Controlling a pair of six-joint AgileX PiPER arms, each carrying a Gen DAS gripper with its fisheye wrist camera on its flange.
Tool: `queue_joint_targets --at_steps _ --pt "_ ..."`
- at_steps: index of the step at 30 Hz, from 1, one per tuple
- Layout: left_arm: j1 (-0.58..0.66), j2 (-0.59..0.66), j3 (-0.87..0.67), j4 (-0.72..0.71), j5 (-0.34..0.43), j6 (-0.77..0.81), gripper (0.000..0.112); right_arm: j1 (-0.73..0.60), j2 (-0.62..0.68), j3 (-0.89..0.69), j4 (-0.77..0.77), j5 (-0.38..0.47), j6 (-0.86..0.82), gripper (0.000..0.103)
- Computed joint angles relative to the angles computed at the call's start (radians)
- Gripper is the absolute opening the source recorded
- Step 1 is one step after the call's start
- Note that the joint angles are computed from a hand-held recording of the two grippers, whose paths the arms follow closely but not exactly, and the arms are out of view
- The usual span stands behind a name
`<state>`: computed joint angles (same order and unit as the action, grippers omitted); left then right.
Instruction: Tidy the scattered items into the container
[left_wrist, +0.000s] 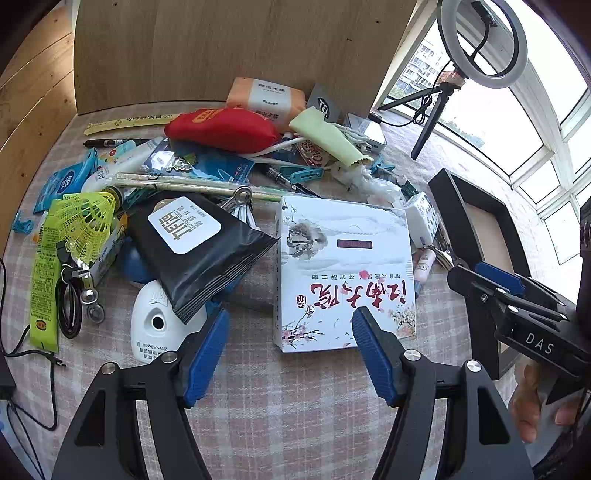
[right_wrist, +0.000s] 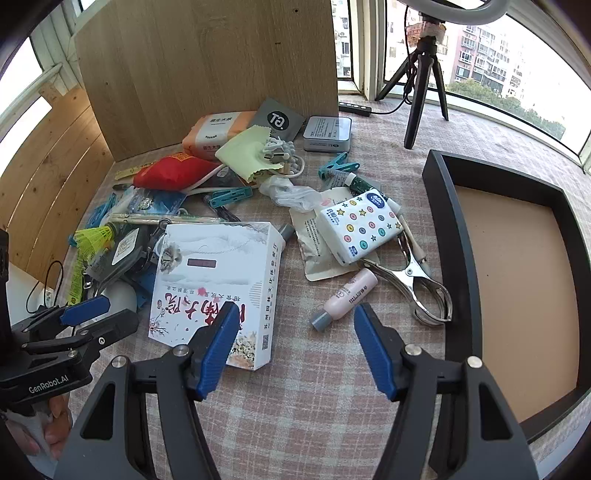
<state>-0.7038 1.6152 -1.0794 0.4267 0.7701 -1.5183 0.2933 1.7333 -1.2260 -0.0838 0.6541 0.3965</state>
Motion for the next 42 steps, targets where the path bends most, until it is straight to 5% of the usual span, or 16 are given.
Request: queue_joint_targets --at_steps 8,18,21,28,32,42 --pt "0.039 0.089 -0.071 -0.064 -0.017 0.036 0.054 -0.073 0.131 -0.148 0.205 0.099 -0.261 0.045" --pt "0.086 0.136 -0.057 -0.129 -0.116 0.083 0.053 -0.117 0.246 -0.217 0.408 0.15 -0.443 0.045" --pt "0.096 0.131 -0.053 -0.171 -0.151 0.125 0.045 -0.133 0.27 -0.237 0.485 0.177 -0.506 0.043" --pt "0.072 0.134 -0.123 -0.137 -0.061 0.092 0.045 -0.13 0.259 -0.259 0.476 0.181 -0.501 0.042" --pt "0.036 0.153 -0.225 -0.091 0.038 0.1 0.045 -0.17 0.217 -0.235 0.518 0.184 -0.531 0.042" --pt "-0.008 0.271 -0.512 -0.093 0.147 0.201 0.045 -0.299 0.061 -0.149 0.541 0.199 -0.593 0.042"
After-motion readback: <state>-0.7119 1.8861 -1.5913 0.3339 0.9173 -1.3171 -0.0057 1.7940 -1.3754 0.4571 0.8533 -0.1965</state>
